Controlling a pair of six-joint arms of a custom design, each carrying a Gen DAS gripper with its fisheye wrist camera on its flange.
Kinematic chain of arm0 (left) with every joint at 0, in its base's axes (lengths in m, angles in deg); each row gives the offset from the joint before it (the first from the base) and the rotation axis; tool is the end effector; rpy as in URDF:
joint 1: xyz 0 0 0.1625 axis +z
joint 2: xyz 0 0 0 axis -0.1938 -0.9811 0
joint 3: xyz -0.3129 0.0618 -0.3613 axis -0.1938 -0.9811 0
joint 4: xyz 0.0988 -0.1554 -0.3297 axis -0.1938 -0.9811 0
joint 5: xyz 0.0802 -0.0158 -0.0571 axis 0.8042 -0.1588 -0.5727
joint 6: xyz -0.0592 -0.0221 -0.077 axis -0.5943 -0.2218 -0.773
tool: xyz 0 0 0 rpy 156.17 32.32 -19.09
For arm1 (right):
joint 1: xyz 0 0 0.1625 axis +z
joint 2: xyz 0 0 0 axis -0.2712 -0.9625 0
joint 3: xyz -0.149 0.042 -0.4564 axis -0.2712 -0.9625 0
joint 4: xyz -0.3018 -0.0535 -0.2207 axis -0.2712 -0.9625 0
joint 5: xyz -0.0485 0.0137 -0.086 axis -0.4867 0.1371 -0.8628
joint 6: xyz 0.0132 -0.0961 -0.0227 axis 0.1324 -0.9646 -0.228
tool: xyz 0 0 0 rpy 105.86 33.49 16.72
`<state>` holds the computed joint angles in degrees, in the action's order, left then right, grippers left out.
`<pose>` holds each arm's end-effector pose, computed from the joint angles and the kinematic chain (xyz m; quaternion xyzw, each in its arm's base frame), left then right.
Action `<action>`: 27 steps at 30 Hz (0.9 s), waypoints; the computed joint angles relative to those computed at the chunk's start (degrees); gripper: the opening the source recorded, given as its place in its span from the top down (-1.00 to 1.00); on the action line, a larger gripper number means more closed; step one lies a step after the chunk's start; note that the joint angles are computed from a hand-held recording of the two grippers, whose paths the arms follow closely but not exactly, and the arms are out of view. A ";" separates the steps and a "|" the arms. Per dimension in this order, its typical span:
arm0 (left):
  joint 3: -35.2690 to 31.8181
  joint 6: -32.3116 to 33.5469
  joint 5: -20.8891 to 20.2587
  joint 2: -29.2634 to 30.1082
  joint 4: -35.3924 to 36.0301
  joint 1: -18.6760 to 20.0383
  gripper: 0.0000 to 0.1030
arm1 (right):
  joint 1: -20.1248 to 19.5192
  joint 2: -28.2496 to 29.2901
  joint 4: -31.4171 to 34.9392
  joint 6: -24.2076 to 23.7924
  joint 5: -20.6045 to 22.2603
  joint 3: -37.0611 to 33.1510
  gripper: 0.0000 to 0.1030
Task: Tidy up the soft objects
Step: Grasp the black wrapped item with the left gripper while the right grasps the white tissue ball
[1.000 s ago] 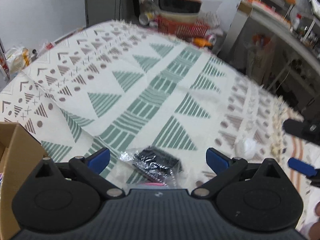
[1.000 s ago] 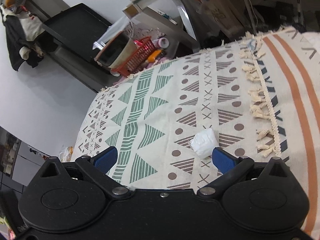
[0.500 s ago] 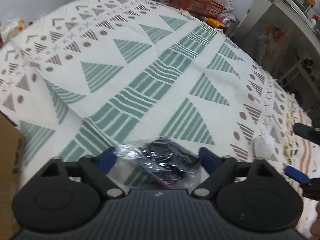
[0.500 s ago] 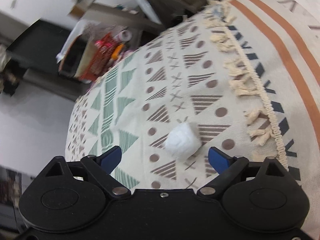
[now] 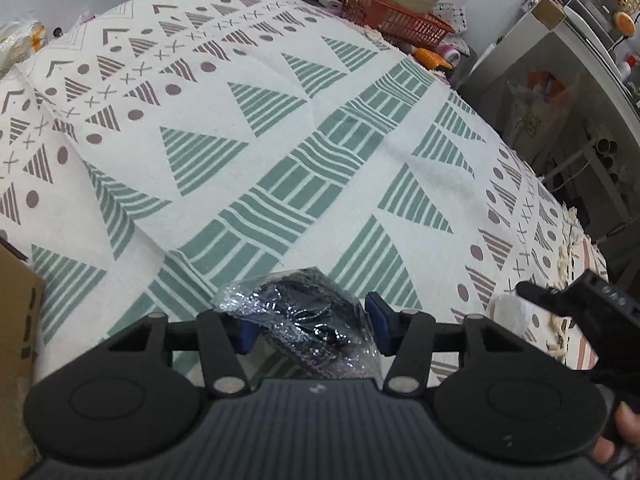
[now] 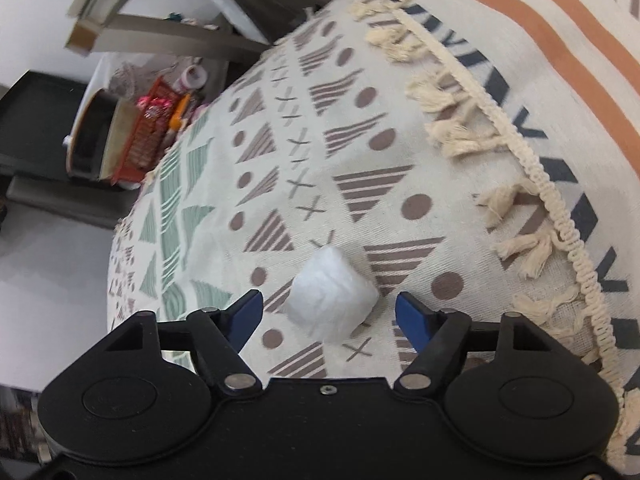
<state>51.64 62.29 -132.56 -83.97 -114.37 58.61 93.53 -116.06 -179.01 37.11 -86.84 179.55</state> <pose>-0.2489 -0.5372 0.0101 0.1813 0.9531 -0.1385 0.1988 0.0068 -0.4098 0.1879 -0.4022 -0.7714 0.4814 0.1070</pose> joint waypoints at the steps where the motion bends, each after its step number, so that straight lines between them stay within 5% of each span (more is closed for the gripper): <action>1: 0.05 0.01 0.19 -0.20 0.07 -0.04 -0.03 | -0.48 0.23 -0.64 0.39 0.52 0.12 -0.32; 4: 0.38 0.17 0.69 -0.83 -0.11 -0.32 -0.03 | -1.13 0.92 -3.17 1.10 0.62 0.64 0.08; 15: 4.64 -0.66 3.46 -5.37 -1.73 -2.26 -0.03 | 2.34 0.18 -7.02 -1.54 1.13 2.89 0.10; 23: 7.69 -0.71 6.37 -10.05 -1.57 -4.55 -0.03 | 9.69 -0.54 -5.12 -6.26 -8.19 1.60 0.09; 27: 9.51 -1.23 8.11 -12.78 -1.54 -5.68 -0.03 | 11.66 -0.16 -5.81 -7.63 -8.64 1.83 0.10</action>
